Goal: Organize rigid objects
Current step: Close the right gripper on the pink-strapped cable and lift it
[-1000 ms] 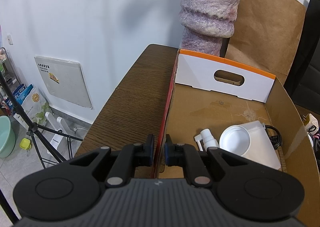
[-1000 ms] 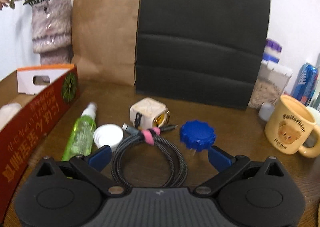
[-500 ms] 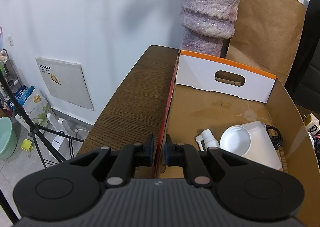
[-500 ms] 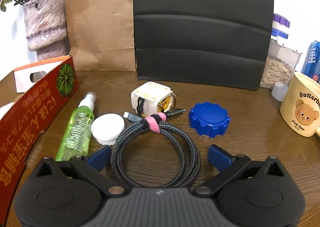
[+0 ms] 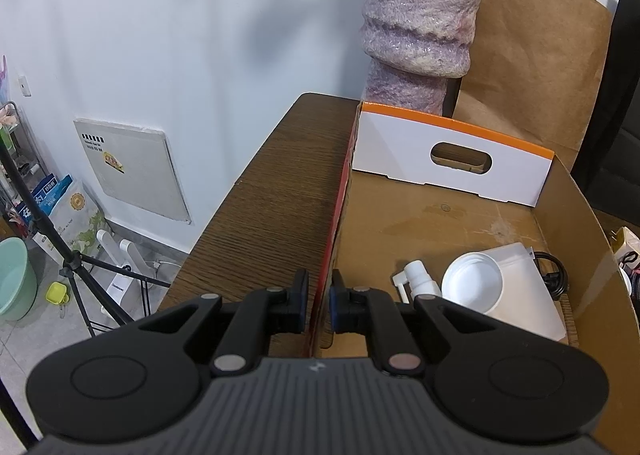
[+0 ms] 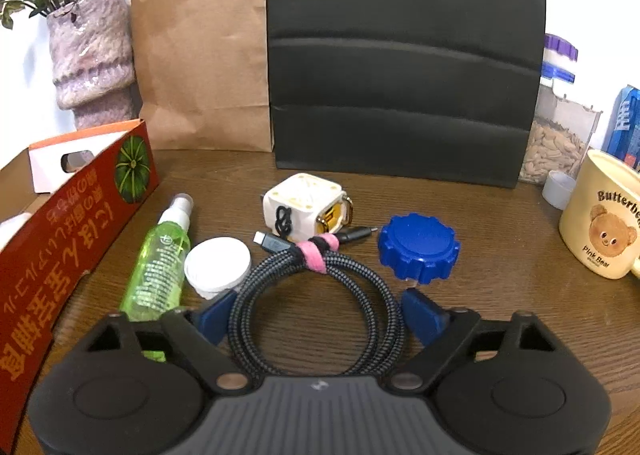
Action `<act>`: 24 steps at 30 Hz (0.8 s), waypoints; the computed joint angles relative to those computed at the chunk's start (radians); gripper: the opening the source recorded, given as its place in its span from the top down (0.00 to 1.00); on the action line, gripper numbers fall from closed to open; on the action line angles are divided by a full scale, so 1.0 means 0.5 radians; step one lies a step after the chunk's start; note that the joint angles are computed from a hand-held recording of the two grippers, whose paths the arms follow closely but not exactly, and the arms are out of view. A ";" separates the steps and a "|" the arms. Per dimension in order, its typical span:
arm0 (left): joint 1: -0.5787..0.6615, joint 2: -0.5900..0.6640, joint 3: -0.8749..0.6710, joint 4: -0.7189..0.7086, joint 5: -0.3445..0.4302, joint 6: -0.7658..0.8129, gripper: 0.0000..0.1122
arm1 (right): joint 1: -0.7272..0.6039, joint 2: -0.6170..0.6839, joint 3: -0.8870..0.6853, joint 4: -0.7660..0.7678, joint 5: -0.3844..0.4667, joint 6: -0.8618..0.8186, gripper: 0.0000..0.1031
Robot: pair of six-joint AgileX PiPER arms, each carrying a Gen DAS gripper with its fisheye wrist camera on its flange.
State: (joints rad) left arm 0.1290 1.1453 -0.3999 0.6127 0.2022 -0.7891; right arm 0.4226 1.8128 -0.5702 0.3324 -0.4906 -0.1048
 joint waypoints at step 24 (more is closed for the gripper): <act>0.012 0.004 -0.002 -0.033 -0.010 0.039 0.90 | 0.157 -0.209 0.171 0.226 -0.292 -0.176 0.16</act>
State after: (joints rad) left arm 0.1350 1.1475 -0.4007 0.5961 0.1973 -0.7695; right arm 0.5013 1.7085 -0.4847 0.4453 -0.6368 -0.1930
